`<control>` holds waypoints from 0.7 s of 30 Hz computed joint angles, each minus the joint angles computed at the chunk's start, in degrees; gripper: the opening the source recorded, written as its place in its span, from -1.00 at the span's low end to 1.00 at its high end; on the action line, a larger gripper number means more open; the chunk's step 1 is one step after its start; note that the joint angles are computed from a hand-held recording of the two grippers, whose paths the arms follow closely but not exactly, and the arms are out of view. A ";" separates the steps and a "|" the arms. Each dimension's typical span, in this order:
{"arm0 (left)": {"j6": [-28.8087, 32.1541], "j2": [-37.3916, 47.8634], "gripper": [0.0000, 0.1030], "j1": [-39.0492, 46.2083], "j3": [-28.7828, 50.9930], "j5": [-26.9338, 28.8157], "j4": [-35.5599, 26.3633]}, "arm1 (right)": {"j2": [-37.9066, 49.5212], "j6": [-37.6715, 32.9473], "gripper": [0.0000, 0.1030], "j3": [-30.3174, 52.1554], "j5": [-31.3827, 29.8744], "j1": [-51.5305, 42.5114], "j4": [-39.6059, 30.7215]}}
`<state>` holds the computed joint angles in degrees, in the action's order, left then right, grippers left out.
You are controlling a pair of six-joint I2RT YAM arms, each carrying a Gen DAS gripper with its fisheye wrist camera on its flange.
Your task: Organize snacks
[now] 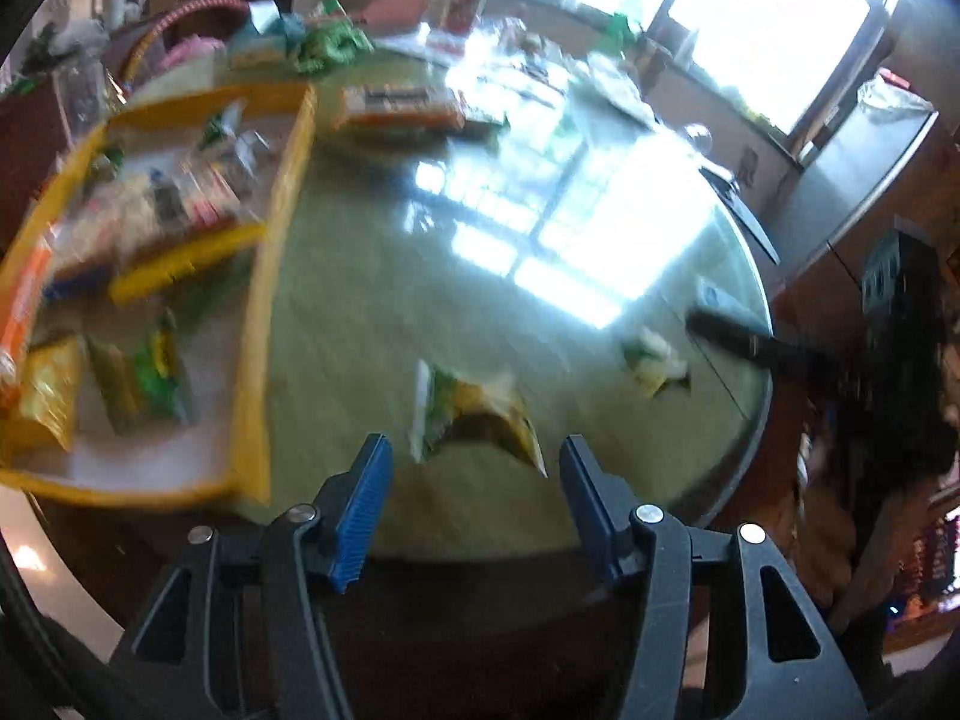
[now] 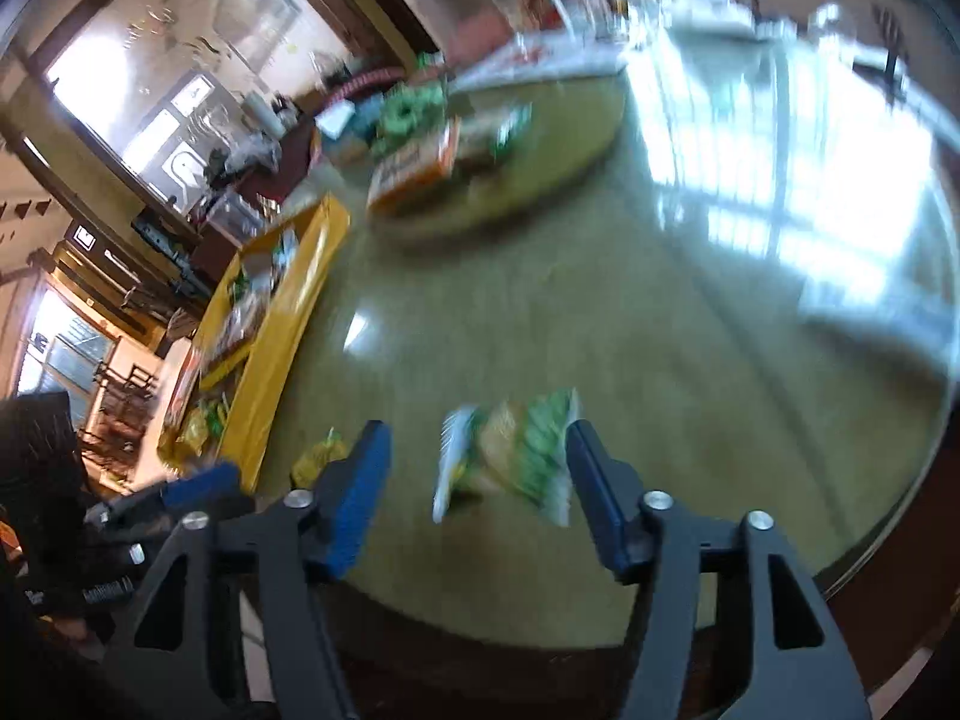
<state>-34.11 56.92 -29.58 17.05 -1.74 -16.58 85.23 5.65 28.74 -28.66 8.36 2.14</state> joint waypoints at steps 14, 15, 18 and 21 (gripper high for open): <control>-1.76 13.82 0.09 11.47 -0.90 14.40 18.78 | 4.46 -4.28 0.26 2.50 -0.70 -2.95 -3.09; -1.63 14.72 0.09 11.99 -0.32 14.18 19.18 | 3.72 -4.06 0.26 1.87 -1.29 -3.94 -3.50; -1.06 15.57 0.09 10.36 1.88 11.39 16.97 | 0.92 -4.32 0.26 0.02 -1.89 -5.89 -5.00; -1.06 14.07 0.12 4.86 2.74 5.47 14.06 | -0.31 -4.70 0.26 -0.52 -1.85 -5.43 -7.07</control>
<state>-35.17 71.00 -24.72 19.79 3.73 -2.53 84.93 0.95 28.22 -30.51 2.93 -4.93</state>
